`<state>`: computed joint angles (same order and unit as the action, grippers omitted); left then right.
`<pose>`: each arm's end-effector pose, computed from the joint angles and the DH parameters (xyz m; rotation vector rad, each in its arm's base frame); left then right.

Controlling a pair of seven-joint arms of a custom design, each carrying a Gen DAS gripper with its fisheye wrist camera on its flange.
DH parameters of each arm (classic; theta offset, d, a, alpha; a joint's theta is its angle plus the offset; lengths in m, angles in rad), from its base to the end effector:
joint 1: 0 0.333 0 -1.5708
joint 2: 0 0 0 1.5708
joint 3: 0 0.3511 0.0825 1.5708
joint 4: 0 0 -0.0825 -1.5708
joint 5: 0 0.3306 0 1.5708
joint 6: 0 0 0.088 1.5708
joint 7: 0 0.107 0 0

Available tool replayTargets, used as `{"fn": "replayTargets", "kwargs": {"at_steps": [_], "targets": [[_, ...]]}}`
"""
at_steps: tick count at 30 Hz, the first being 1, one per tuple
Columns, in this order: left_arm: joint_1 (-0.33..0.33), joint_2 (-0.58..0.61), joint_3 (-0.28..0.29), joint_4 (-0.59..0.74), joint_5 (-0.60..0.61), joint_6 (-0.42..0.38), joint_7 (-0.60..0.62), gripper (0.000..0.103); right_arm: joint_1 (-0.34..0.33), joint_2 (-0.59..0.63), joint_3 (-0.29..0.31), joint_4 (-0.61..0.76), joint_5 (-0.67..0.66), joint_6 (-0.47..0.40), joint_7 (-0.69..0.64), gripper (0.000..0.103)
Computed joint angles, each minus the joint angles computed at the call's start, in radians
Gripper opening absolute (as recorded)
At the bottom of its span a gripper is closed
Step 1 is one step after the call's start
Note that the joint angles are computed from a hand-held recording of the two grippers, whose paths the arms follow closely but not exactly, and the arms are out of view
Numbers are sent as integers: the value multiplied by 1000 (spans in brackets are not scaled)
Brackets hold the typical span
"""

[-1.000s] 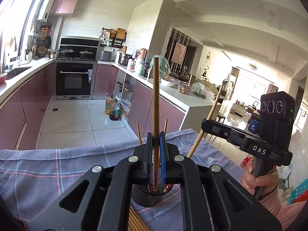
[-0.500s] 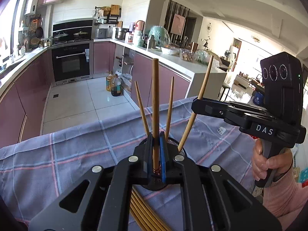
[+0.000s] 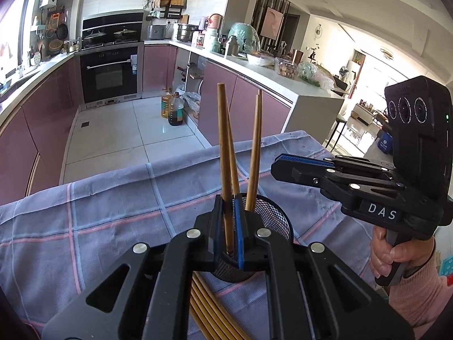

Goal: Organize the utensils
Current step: 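Lift and lower the left tool's chopstick into the cup while the right tool does likewise, then open both tools to drop the chopsticks into the cup and withdraw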

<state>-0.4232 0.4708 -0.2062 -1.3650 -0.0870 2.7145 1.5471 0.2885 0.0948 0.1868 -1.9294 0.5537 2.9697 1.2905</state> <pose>0.5989 -0.3816 0.6055 -1.3639 2.2412 -1.2078 0.5364 0.2297 0.6039 -1.7242 1.3448 -0.3582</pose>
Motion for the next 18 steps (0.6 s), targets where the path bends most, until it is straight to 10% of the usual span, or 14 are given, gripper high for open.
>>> {"fn": "replayTargets", "kwargs": {"at_steps": [8, 18], "targets": [[-9, -34, 28, -72, 25, 66, -49, 10, -5, -9, 22, -16, 66, 30, -56, 8], [33, -214, 8, -425, -14, 403, -21, 35, 97, -106, 5, -117, 328, 95, -337, 40]]}}
